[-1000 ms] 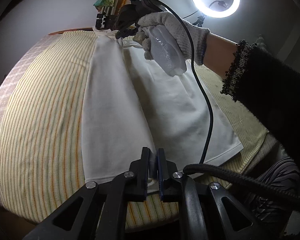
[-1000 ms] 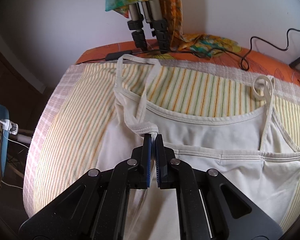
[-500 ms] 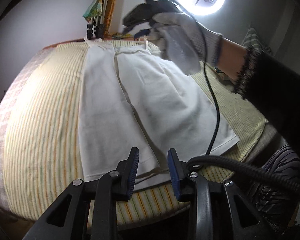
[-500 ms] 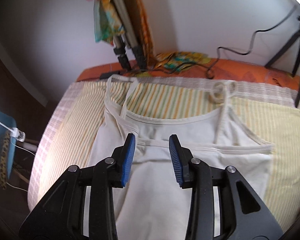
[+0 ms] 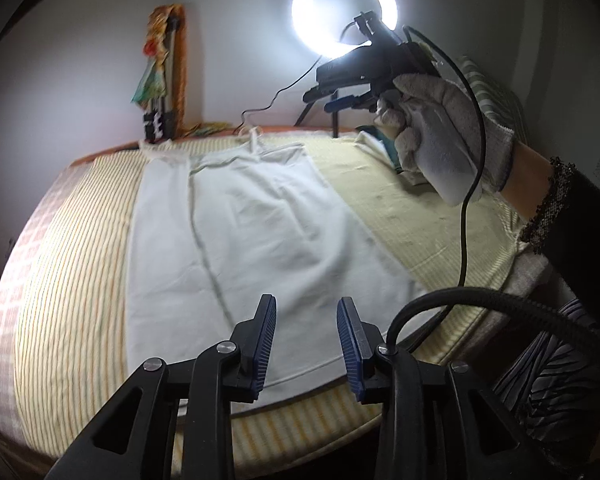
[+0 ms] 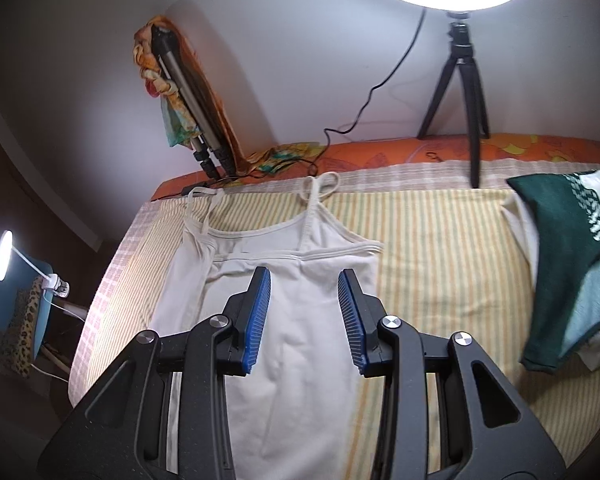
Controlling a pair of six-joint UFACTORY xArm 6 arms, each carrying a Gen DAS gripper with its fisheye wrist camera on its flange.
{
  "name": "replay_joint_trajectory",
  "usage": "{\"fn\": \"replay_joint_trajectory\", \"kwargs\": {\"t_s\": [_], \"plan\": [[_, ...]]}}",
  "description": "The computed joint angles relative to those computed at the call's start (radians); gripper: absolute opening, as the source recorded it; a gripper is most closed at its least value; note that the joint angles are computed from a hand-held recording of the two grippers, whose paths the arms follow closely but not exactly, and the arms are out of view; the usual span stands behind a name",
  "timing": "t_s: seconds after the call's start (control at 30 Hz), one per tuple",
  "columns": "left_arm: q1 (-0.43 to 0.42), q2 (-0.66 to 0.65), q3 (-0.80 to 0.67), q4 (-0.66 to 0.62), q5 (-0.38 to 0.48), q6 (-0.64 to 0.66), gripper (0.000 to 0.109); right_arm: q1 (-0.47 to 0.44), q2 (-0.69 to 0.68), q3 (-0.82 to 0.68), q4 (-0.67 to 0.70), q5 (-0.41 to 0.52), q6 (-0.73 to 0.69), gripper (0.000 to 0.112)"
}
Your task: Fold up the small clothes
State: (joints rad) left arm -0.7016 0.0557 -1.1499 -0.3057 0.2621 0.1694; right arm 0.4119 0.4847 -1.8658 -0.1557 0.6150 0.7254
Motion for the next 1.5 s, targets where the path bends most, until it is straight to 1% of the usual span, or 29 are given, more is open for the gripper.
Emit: {"fn": "replay_joint_trajectory", "kwargs": {"t_s": [0.07, 0.2, 0.37, 0.5, 0.6, 0.67, 0.77, 0.83, 0.87, 1.0, 1.03, 1.1, 1.13, 1.17, 1.27, 1.33, 1.5], "plan": [[-0.018, 0.008, -0.011, -0.032, -0.006, 0.028, 0.034, -0.009, -0.058, 0.088, -0.014, -0.036, 0.014, 0.037], [-0.053, 0.038, -0.049, -0.125, 0.014, 0.095, 0.034, -0.029, -0.130, 0.206, -0.011, -0.077, 0.020, 0.037], [-0.087, 0.094, -0.113, -0.183, 0.065, 0.139, 0.034, -0.046, -0.161, 0.271, 0.023, -0.092, -0.013, 0.037], [-0.114, 0.148, -0.171, -0.191, 0.103, 0.137, 0.035, -0.052, -0.151, 0.278, 0.060, -0.088, -0.060, 0.038], [-0.133, 0.203, -0.229, -0.153, 0.127, 0.113, 0.038, -0.059, -0.124, 0.259, 0.098, -0.078, -0.091, 0.038], [-0.144, 0.240, -0.267, -0.113, 0.146, 0.086, 0.043, -0.065, -0.104, 0.245, 0.150, -0.081, -0.118, 0.039], [-0.157, 0.277, -0.297, -0.041, 0.151, 0.034, 0.044, -0.069, -0.076, 0.217, 0.177, -0.073, -0.138, 0.040], [-0.161, 0.298, -0.314, 0.008, 0.155, -0.003, 0.044, -0.071, -0.054, 0.191, 0.202, -0.064, -0.166, 0.048], [-0.161, 0.309, -0.324, 0.029, 0.158, -0.023, 0.044, -0.072, -0.045, 0.183, 0.210, -0.063, -0.176, 0.054], [-0.159, 0.344, -0.358, 0.116, 0.176, -0.110, 0.042, -0.074, 0.006, 0.132, 0.243, -0.035, -0.215, 0.055], [-0.159, 0.351, -0.364, 0.127, 0.176, -0.122, 0.039, -0.075, 0.019, 0.118, 0.249, -0.027, -0.220, 0.055], [-0.158, 0.353, -0.363, 0.120, 0.167, -0.119, 0.028, -0.079, 0.049, 0.089, 0.273, -0.016, -0.232, 0.055], [-0.158, 0.353, -0.365, 0.089, 0.169, -0.093, 0.017, -0.081, 0.064, 0.073, 0.282, -0.012, -0.236, 0.055], [-0.155, 0.351, -0.364, 0.049, 0.171, -0.060, 0.010, -0.083, 0.079, 0.057, 0.287, -0.009, -0.236, 0.055], [-0.150, 0.337, -0.349, -0.013, 0.167, -0.024, 0.005, -0.087, 0.123, 0.006, 0.304, -0.011, -0.235, 0.055], [-0.146, 0.328, -0.342, -0.051, 0.167, -0.003, 0.004, -0.089, 0.154, -0.032, 0.322, -0.009, -0.240, 0.055], [-0.140, 0.299, -0.310, -0.105, 0.148, 0.023, 0.003, -0.085, 0.268, -0.188, 0.304, 0.056, -0.238, 0.054]]}}
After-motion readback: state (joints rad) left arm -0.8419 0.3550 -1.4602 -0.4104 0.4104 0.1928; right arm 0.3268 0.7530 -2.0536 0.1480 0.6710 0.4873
